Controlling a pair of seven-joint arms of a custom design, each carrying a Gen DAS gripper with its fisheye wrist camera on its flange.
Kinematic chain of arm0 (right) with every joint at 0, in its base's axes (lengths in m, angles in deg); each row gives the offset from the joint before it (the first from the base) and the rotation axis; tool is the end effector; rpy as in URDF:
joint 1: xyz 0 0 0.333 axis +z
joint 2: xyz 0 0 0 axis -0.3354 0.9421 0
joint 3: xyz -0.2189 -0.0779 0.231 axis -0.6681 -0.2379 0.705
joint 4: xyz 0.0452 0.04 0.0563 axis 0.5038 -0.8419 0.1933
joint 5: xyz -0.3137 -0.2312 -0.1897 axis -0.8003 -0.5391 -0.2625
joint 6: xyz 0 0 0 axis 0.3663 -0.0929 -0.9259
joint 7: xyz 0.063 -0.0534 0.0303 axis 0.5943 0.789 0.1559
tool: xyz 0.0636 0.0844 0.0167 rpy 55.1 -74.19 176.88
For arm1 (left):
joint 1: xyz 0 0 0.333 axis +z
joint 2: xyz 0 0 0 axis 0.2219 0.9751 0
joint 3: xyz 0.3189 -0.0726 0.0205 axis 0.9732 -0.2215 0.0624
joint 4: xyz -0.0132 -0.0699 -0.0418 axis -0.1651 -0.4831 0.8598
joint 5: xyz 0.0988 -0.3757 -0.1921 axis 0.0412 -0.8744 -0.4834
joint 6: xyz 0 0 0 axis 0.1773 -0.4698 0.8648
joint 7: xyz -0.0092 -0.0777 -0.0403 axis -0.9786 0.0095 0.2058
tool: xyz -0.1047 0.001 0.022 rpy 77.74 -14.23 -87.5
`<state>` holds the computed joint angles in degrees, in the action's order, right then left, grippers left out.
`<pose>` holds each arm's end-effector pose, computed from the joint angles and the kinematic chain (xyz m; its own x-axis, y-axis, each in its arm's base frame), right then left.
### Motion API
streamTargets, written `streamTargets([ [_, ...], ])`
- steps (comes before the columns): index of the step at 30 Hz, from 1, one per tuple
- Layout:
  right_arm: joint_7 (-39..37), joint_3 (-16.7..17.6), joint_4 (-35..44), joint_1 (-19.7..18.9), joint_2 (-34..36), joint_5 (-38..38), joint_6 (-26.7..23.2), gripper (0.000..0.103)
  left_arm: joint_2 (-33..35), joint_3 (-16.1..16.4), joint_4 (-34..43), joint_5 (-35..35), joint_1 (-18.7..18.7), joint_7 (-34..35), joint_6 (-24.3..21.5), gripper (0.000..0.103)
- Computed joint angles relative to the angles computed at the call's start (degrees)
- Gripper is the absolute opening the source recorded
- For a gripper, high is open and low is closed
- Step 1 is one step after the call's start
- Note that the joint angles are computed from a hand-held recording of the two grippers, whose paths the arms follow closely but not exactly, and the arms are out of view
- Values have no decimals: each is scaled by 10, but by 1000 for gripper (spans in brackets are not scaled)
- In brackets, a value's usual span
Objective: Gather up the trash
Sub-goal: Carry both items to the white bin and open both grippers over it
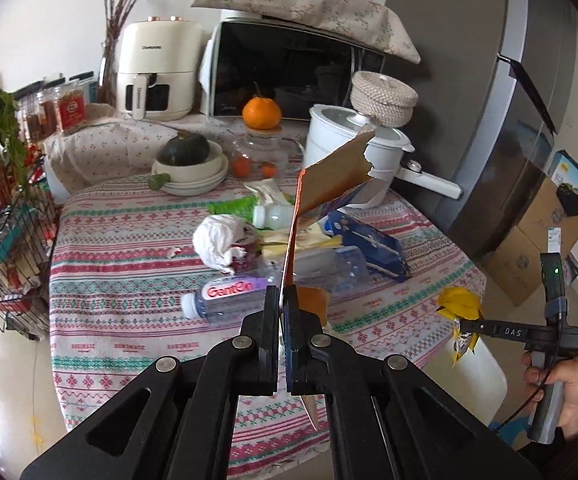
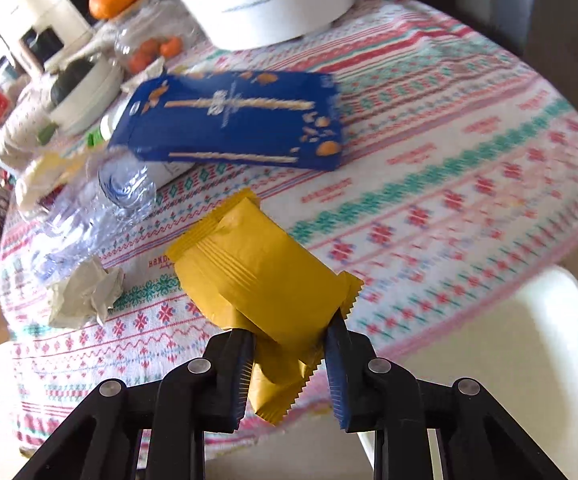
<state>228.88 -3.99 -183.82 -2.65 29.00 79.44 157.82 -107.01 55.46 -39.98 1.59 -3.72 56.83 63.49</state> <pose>0.4797 0.2743 0.5835 -0.3059 -0.8877 -0.3441 -0.7991 0.4359 -0.4141 0.4981 -0.1902 0.6852 -0.4046 -0.8989 0.1682 -0.6570 0.1577 -0.7372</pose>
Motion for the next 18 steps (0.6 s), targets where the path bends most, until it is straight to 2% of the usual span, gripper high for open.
streamTargets([
  [7,39,15,-113,-24,-154,10,-7,29,7,-16,6,-56,-59,73,-51,1],
  [13,63,22,-191,-49,-265,43,-46,29,44,-60,26,-61,-88,88,-88,1],
  [18,76,20,-239,-61,-327,73,-82,29,87,-97,41,-47,-104,80,-101,1],
])
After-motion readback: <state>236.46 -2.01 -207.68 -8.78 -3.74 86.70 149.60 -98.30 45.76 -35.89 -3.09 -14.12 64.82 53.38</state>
